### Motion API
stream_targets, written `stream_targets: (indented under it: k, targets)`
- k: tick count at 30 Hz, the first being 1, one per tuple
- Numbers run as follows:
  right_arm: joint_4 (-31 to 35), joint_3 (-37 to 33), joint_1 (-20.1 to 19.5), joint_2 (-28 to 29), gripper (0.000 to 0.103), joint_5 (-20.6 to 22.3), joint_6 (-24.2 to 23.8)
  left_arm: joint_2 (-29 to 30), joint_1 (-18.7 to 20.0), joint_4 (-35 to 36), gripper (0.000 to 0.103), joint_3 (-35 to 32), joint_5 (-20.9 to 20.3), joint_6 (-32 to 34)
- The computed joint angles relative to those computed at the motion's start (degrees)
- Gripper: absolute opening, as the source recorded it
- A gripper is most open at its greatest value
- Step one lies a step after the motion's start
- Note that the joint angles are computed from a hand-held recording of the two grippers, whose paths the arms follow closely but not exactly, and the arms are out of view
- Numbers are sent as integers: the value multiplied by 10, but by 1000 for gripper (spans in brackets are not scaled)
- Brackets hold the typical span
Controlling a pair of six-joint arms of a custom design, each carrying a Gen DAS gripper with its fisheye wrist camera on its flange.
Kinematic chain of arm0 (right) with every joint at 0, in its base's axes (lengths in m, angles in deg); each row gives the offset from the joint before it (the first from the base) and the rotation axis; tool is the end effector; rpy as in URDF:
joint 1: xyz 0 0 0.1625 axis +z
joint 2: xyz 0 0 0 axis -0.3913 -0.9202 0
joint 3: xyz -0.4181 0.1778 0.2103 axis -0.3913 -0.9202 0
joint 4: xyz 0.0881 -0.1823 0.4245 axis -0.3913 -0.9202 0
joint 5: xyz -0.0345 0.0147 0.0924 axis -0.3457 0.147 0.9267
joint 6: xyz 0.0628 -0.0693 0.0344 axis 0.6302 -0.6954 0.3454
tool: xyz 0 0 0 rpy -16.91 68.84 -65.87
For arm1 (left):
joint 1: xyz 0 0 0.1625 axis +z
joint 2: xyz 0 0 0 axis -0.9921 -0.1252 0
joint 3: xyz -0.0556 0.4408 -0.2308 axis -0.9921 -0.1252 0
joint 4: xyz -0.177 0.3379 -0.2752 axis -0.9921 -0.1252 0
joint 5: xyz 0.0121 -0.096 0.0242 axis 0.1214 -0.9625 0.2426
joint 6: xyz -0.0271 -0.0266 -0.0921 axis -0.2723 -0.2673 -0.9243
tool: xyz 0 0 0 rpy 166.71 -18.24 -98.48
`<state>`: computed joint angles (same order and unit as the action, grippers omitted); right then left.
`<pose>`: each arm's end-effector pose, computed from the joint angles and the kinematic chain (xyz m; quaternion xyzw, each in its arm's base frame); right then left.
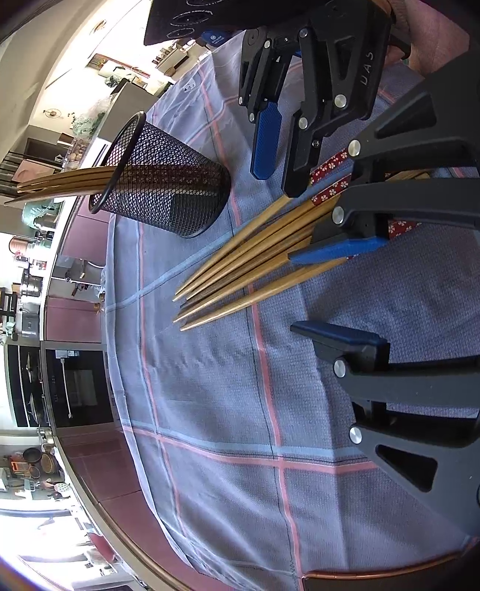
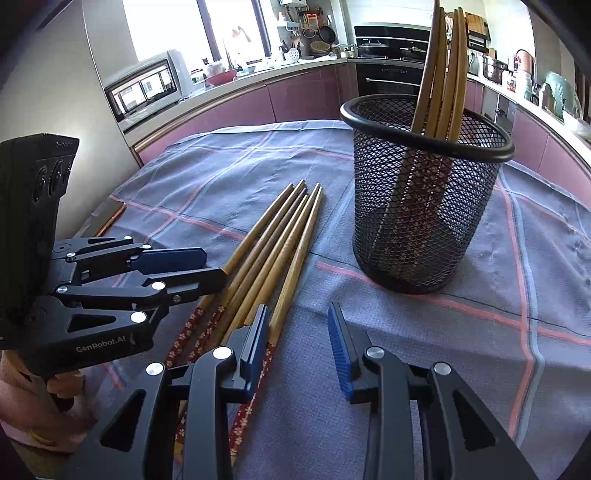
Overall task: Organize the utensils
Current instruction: 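Open both tools to drop the chopsticks in the cup and withdraw, then grasp a chopstick from the pile with the left tool while the right tool grasps another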
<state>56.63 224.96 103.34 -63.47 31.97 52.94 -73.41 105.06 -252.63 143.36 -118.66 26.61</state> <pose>0.0731 -0.2727 0.1738 0.3335 -0.9041 0.1812 0.1961 -0.1971 -0.2990 0.0020 0.1964 0.9033 -0.2640 0.2751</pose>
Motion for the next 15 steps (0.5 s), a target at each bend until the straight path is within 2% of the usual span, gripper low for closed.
stream_targets:
  k: [6,11,15]
  targets:
    - [-19,-3,21,15,31,20,4,-4,10,9,32,-8,2,12]
    - [-35,-11,35,33,29,33,9,-5,22,16,27,-16,7,27]
    - [-37,-16,34,37,19,32,17,-4,33,13,20,-22,8,39]
